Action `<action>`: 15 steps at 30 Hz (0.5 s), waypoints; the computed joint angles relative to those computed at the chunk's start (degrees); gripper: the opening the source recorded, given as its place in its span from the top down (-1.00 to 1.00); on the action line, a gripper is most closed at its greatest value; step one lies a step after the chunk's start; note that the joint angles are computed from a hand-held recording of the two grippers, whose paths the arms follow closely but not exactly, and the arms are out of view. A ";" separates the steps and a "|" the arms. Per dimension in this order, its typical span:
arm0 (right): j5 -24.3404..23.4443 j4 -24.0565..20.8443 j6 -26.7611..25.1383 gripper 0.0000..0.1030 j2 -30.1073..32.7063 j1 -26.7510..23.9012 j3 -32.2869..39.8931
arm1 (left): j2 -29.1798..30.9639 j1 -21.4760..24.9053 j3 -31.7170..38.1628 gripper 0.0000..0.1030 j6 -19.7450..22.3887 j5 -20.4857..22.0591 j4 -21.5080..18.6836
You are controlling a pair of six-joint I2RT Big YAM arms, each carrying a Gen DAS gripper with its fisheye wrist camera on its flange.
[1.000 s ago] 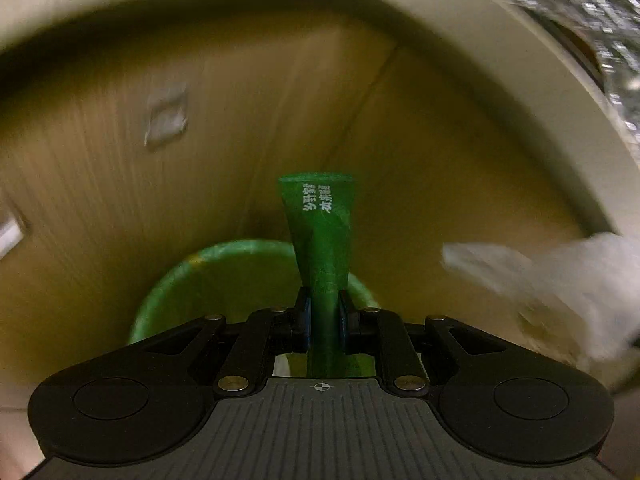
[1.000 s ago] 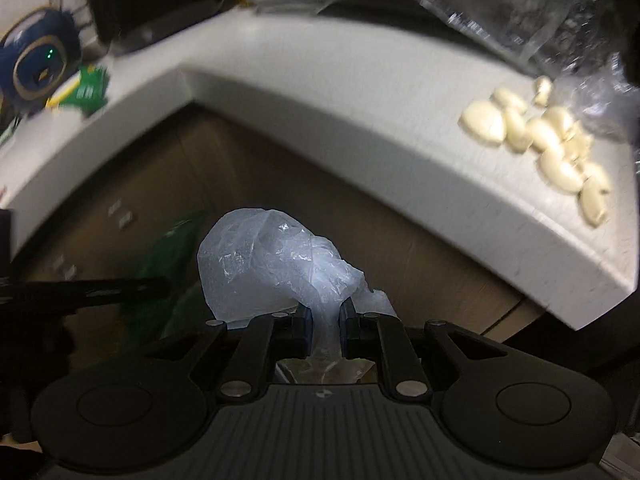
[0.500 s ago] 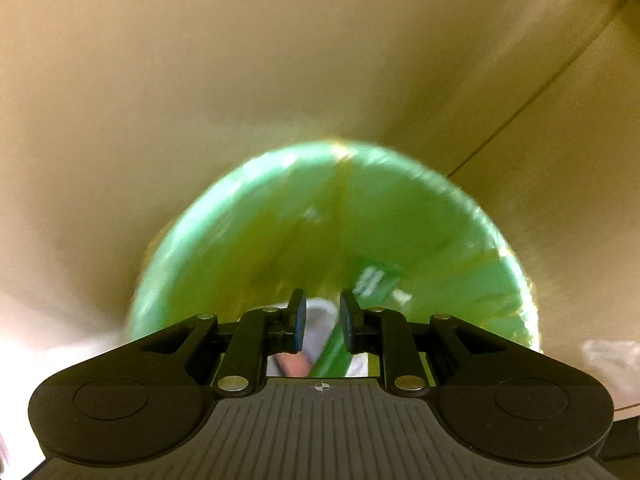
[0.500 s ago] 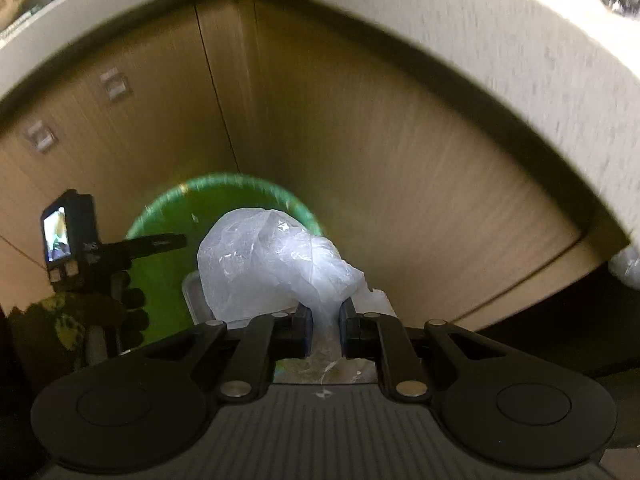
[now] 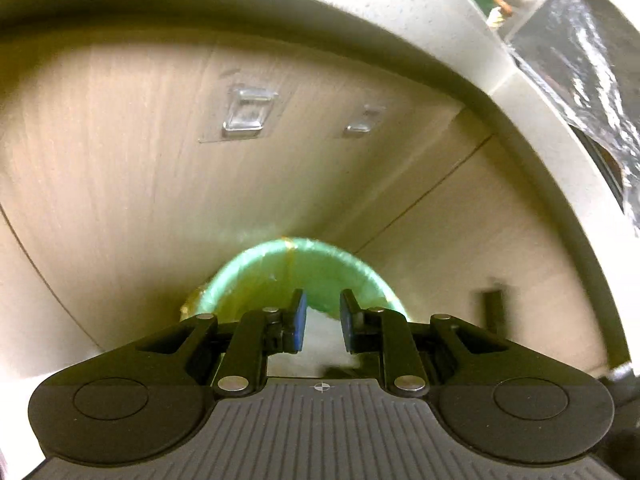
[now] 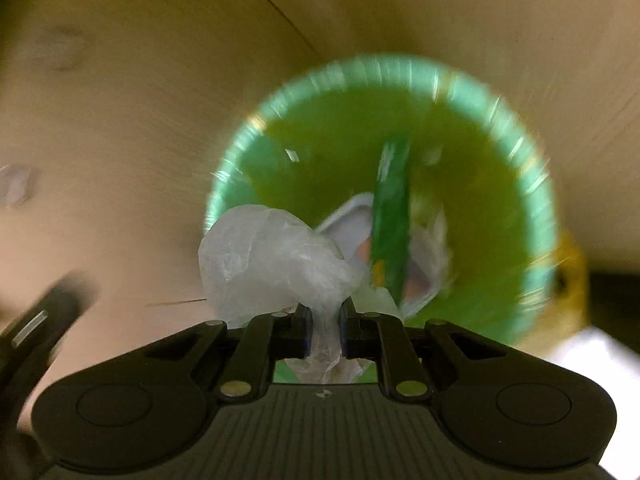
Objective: Collect trash
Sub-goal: 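Drop the sachet from the left tool into the bin while the right tool drops the bag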
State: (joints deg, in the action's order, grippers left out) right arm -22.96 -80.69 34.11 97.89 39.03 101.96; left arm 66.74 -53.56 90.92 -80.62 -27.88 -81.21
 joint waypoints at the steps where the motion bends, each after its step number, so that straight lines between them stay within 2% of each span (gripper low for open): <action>1: -1.18 1.37 2.07 0.72 0.21 0.11 -2.13 | -0.32 0.10 -0.75 0.59 0.50 0.66 0.96; 3: -2.04 3.41 5.29 0.67 3.33 1.09 -2.69 | -1.24 -0.29 -2.43 0.59 0.29 2.30 1.94; 7: -1.33 3.40 10.04 0.03 8.22 1.70 -2.79 | -3.25 0.51 -7.27 0.59 -0.18 8.49 5.90; 9: -1.33 4.13 13.95 0.01 8.74 1.48 -4.93 | -4.12 1.88 -8.76 0.59 0.92 12.24 7.15; 12: -0.08 2.91 16.82 0.01 8.30 0.82 -6.31 | -4.74 5.10 -9.51 0.59 5.74 17.05 8.52; 15: 3.18 3.73 15.54 0.01 4.36 1.33 -7.70 | -4.82 8.87 -7.82 0.59 10.97 22.16 8.43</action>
State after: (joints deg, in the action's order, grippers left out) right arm -19.78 -76.96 49.65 102.25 40.36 94.26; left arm 61.92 -44.69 83.10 -69.65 -5.71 -72.78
